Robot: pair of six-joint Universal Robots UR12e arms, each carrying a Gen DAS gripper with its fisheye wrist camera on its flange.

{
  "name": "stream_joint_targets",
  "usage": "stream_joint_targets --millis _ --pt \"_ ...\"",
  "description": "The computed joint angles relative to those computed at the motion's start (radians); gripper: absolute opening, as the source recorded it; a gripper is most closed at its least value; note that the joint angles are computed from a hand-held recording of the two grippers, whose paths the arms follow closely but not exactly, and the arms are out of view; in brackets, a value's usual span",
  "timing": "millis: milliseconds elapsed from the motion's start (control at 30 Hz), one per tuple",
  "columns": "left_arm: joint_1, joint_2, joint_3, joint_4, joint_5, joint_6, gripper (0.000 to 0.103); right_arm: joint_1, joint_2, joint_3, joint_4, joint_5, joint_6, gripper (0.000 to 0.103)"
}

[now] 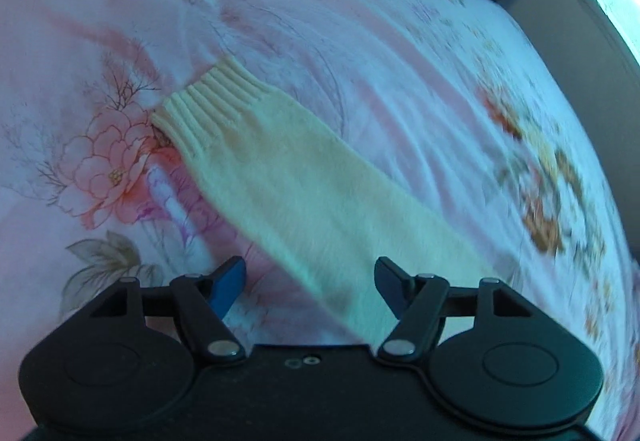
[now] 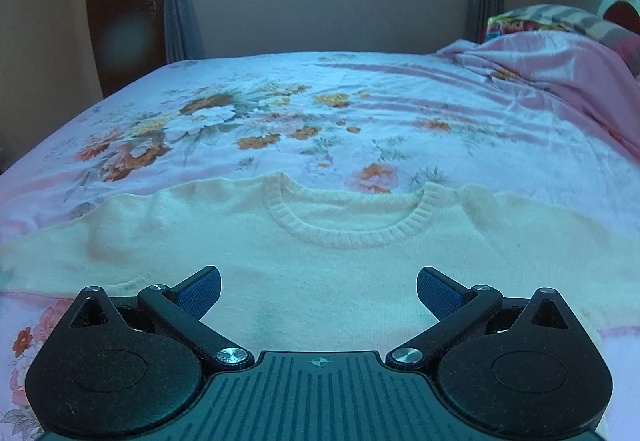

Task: Fold small clothes
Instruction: 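Grasp the sleeve cuff nearest the left gripper with the left gripper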

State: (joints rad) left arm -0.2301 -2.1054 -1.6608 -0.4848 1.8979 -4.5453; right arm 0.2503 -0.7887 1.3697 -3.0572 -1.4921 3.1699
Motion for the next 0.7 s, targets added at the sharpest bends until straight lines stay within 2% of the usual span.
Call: stream_joint_targets --millis 67,100,200,333,433,533,567,600,633,667,700 --pt "0.003 -0.004 -0.002 0.022 0.009 -0.031 0.064 0.001 0.003 -0.006 0.012 -0.012 0.002 0.103" --pt "0.004 -0.004 0.0 0.019 0.01 -0.04 0.055 0.002 0.005 -0.009 0.019 -0.018 0.001 0.103" --pt "0.01 -0.003 0.001 0.022 -0.002 -0.042 0.042 0.001 0.009 -0.019 0.04 -0.031 -0.001 0.103" --pt "0.013 0.003 -0.014 0.029 -0.001 -0.115 0.041 -0.002 0.009 -0.022 0.05 -0.021 0.004 0.103" --pt "0.013 0.002 -0.012 0.023 -0.005 -0.093 0.041 -0.001 0.01 -0.023 0.052 -0.018 0.006 0.103" --pt "0.014 0.005 -0.023 0.062 -0.022 -0.059 0.04 -0.002 0.01 -0.024 0.052 -0.009 0.009 0.103" --pt "0.015 0.006 -0.031 0.081 -0.025 -0.067 0.037 -0.002 0.01 -0.024 0.05 -0.01 0.008 0.103" --pt "0.015 0.009 -0.041 0.102 -0.032 -0.078 0.028 -0.001 0.01 -0.025 0.051 -0.009 0.009 0.103" --pt "0.018 0.009 -0.058 0.16 -0.051 -0.094 0.021 -0.002 0.011 -0.025 0.051 -0.005 0.008 0.103" --pt "0.021 0.008 -0.073 0.214 -0.072 -0.101 0.005 -0.002 0.01 -0.024 0.05 -0.004 0.007 0.103" --pt "0.023 0.005 -0.078 0.243 -0.089 -0.104 0.002 -0.002 0.01 -0.024 0.049 -0.003 0.008 0.103"
